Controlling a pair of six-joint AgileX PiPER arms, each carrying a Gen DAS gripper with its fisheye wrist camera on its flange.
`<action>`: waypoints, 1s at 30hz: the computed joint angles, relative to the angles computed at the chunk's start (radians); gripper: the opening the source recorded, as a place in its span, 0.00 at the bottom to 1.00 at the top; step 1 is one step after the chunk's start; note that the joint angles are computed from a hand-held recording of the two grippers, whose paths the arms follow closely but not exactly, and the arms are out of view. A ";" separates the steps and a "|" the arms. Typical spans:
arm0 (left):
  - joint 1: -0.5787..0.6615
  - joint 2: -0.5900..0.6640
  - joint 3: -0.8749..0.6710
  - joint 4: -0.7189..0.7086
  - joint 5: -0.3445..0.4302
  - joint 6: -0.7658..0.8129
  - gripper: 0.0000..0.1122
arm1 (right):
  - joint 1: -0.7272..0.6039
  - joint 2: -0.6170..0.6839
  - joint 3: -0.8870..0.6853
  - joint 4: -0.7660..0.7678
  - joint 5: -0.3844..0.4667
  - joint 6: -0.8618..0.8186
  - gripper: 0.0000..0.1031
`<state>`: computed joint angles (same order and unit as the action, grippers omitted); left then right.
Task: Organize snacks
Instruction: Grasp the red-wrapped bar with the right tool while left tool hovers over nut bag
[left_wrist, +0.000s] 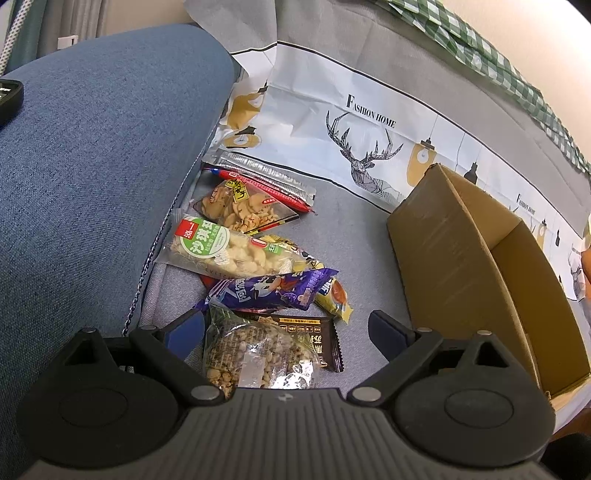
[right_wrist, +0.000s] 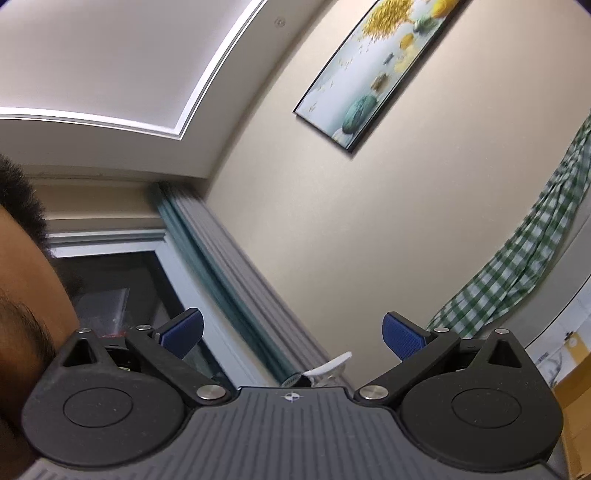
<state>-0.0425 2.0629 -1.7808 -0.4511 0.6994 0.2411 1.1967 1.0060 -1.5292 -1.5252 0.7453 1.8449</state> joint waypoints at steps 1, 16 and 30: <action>-0.001 -0.001 0.002 0.001 -0.002 -0.001 0.87 | -0.005 0.008 -0.009 0.015 -0.004 -0.014 0.99; -0.001 -0.005 0.006 -0.014 -0.003 0.002 0.87 | -0.021 0.012 0.031 -0.046 -0.018 0.067 0.99; 0.007 -0.007 0.005 -0.030 0.012 0.010 0.87 | -0.476 0.325 -0.008 0.609 0.012 -0.565 0.99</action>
